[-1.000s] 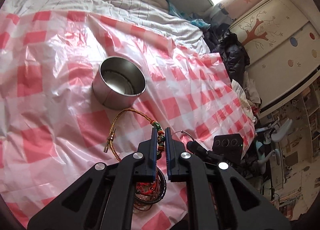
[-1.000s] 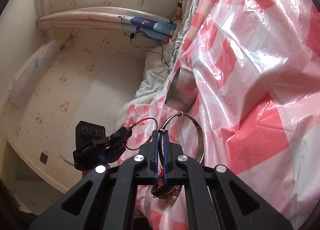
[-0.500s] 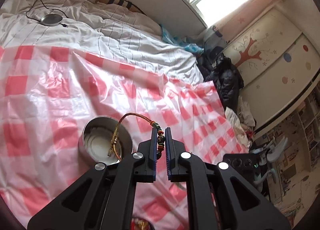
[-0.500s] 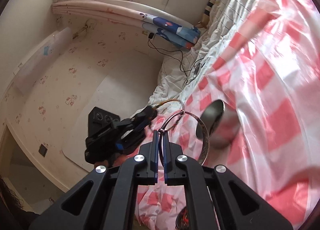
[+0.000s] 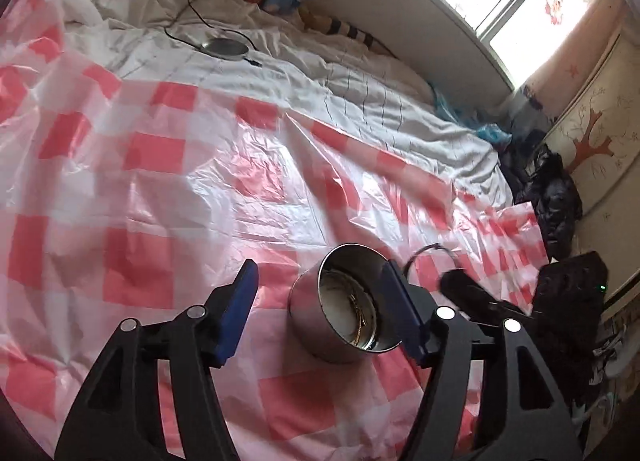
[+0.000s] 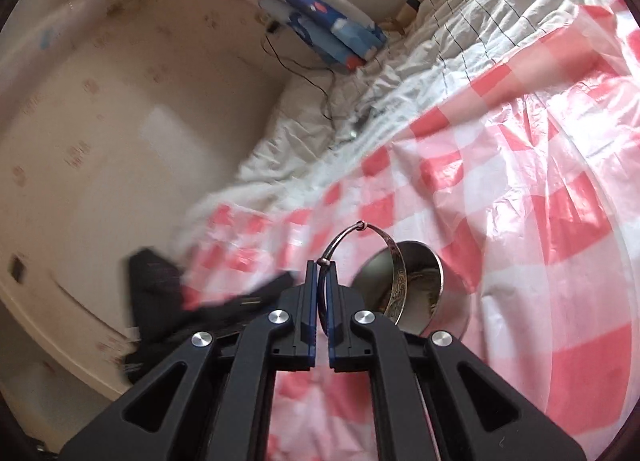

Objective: Organize jewelry

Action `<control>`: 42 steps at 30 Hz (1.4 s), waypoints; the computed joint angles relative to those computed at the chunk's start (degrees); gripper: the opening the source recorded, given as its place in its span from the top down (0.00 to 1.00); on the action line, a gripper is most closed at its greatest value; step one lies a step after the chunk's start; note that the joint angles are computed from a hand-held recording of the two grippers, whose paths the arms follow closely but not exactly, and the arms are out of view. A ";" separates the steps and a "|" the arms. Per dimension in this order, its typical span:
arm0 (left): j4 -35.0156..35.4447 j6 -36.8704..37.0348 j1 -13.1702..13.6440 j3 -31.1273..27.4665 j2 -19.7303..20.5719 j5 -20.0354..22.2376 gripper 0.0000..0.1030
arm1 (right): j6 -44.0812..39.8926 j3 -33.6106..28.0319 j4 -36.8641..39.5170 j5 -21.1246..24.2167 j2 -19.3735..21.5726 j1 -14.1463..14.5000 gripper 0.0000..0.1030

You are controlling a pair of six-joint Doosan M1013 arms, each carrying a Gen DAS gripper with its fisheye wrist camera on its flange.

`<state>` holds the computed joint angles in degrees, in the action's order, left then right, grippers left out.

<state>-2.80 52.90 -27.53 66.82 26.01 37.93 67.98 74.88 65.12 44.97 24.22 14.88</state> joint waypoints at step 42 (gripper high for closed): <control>9.34 6.04 -9.45 10.21 -5.99 7.44 0.59 | 17.46 30.43 -28.12 -25.48 -21.01 7.32 0.07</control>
